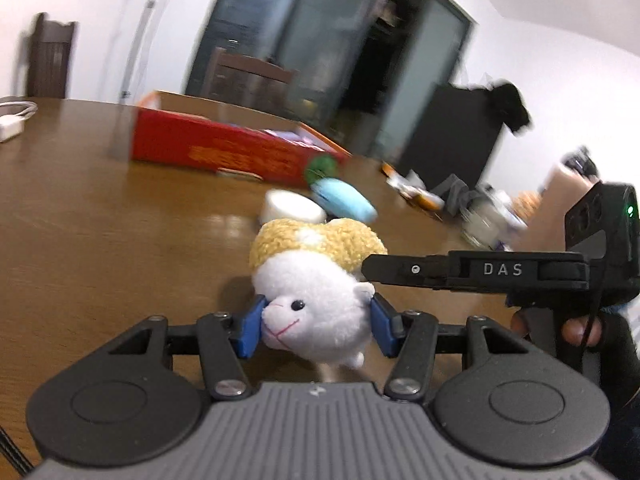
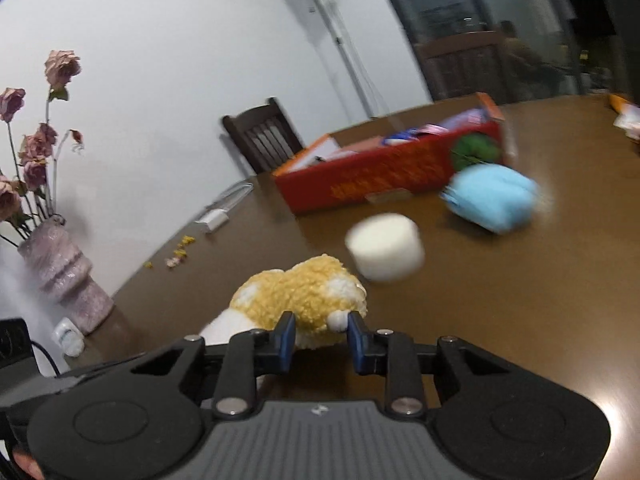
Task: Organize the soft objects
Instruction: 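Grasp and lift the sheep plush with the left gripper while the right gripper grasps it, then carry the sheep plush into the box with both grippers and open them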
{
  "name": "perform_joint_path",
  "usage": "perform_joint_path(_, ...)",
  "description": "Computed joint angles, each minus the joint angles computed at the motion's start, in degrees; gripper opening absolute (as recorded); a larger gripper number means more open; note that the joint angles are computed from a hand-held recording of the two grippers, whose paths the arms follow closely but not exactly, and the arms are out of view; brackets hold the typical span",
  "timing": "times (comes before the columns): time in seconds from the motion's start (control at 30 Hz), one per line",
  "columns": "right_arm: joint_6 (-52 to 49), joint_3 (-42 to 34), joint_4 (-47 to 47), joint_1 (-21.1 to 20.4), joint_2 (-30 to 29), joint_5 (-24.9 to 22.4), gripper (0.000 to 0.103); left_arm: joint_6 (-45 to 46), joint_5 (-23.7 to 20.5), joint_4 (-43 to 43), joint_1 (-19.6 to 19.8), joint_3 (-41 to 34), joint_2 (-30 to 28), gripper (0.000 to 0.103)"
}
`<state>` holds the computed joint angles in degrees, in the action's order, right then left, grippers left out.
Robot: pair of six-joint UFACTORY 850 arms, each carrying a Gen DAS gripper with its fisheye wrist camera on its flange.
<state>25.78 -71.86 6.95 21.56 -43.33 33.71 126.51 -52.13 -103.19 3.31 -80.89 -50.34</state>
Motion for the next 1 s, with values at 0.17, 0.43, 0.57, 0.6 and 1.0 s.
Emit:
perform_joint_path(0.17, -5.5, 8.2, 6.6, 1.1, 4.8, 4.8, 0.030, 18.6, 3.3, -18.5, -0.8, 6.2, 2.5, 0.070)
perform_joint_path(0.43, -4.9, 8.2, 6.3, 0.7, 4.4, 8.5, 0.057, 11.1, 1.3, -18.3, 1.3, 6.9, 3.9, 0.077)
perform_joint_path(0.57, -2.0, 2.6, 6.7, 1.3, -1.3, 9.6, 0.068, 7.6, 3.3, -13.9, 0.5, 5.7, 3.1, 0.063)
perform_joint_path(0.6, -0.3, 1.6, 4.3, 1.2, -1.7, 7.2, 0.062, 7.7, 3.1, -13.5, 0.5, 5.5, 2.8, 0.061)
perform_joint_path(1.0, -4.7, 5.7, -3.5, 3.5, 2.3, 7.4, 0.055, 0.5, 6.9, -14.7, 1.2, 0.3, -1.0, 0.055)
